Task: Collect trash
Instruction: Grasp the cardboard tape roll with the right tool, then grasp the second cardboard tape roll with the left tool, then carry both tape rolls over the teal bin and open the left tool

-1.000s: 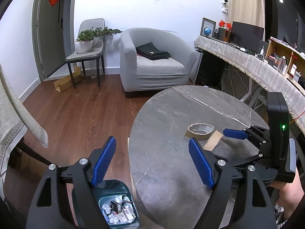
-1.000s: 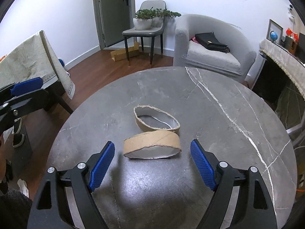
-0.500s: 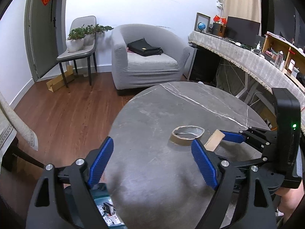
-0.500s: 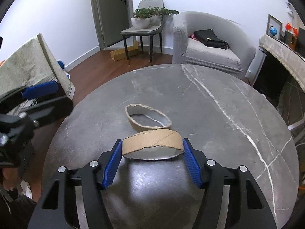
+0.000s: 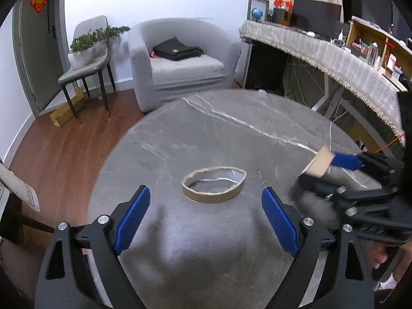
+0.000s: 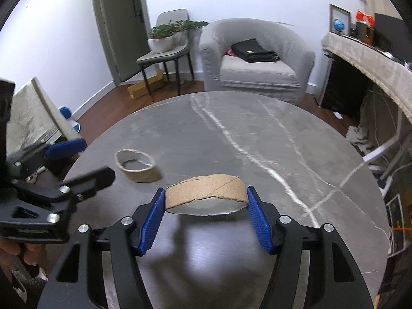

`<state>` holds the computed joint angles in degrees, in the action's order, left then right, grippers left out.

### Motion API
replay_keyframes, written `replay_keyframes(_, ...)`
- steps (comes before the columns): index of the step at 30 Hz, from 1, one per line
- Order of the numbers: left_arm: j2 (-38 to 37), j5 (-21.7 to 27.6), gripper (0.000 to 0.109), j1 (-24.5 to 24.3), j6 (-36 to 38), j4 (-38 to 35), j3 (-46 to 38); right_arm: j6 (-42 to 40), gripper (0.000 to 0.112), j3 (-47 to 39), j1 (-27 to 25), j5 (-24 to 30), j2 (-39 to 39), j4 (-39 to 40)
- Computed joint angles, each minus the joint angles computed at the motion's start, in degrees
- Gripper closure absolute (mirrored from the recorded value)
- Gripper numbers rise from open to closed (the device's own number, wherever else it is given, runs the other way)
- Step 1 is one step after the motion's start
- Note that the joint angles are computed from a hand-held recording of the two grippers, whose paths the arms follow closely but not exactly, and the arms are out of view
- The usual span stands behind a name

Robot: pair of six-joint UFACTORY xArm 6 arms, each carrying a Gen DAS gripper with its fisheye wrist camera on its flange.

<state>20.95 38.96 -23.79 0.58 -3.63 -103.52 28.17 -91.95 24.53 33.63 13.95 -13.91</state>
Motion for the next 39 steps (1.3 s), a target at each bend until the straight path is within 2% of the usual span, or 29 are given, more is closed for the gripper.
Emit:
replay_keyframes(10,6.4,3.5,0.018,-1.1,-4.7,4.9,-7.8,0.6,0.049,6.0,-2.2,-3.1,-4.2,1.7)
replay_keyframes(15,11.3,7.4,0.02,-1.4,-7.6,8.0,-15.2,0.6,0.049,7.6,-2.8,-3.7,-5.5,2.0)
replay_keyframes(17,12.6,8.8,0.027,-1.4,-8.1,7.9,-17.4,0.4,0.049,8.1,-2.9,-3.8,-5.7,2.4)
replay_keyframes(19,13.3,10.0,0.041,-1.4,-7.4,7.2,-18.6,0.2,0.049,8.3,-3.0,-3.7,-5.9,2.6)
replay_keyframes(28,7.0,4.6,0.042,-1.2,-7.5,5.1,-9.3,-0.3,0.049,7.5,-2.6,-3.5,-5.3,2.6)
replay_keyframes(34,0.1,0.6,0.042,0.4,-8.3,4.7,0.2,-0.7,0.049,5.2,-1.4,-2.6,-3.6,2.3)
replay_keyframes(39,-3.5,-1.4,0.042,2.2,-8.6,5.4,4.4,-1.6,0.049,1.9,-0.1,-1.9,-1.6,2.5)
